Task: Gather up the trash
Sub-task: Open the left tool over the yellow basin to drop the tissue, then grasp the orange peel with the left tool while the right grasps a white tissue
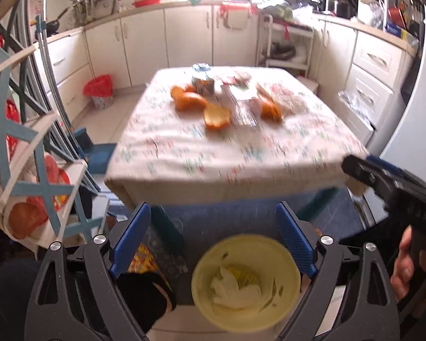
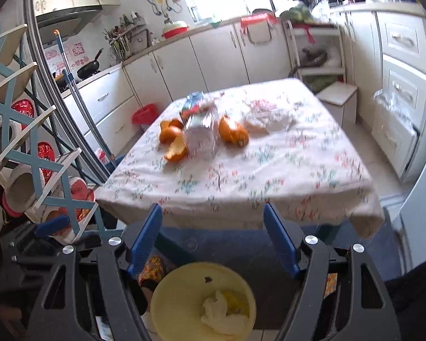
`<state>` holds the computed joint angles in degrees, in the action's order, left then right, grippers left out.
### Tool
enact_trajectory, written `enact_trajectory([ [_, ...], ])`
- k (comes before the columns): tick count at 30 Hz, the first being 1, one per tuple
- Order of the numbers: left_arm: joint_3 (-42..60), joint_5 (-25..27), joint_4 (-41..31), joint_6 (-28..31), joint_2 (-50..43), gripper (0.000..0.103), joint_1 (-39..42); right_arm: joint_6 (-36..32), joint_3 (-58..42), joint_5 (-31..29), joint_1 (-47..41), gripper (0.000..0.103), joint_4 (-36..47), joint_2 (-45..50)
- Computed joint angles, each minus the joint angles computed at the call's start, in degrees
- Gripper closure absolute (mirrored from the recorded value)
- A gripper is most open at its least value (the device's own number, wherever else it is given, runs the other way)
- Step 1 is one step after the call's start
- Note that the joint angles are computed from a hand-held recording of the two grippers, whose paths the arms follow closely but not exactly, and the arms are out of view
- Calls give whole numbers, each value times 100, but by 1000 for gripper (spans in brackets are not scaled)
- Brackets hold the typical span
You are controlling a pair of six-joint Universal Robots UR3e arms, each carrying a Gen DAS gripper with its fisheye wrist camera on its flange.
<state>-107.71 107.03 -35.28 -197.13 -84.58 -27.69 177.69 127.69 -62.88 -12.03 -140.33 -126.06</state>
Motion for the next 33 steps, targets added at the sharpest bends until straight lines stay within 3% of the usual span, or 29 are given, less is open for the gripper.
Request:
enact_trajectory([
  [11, 978, -162, 322, 429, -676, 16, 790, 147, -283, -239, 214, 30, -563, 636],
  [16, 1458, -338, 429, 700, -1136, 14, 1023, 299, -701, -334, 378, 30, -958, 1283],
  [21, 1817, -521, 287, 614, -1500, 14, 1237, 438, -1196, -298, 435, 30, -1123, 1940],
  [26, 2667, -596, -84, 649, -2138, 14, 1398, 490, -2272, -485, 707, 30, -1211, 2962],
  [33, 4558, -635, -762, 903, -3313, 14, 1590, 366, -4820, -700, 1120, 30, -574, 5036],
])
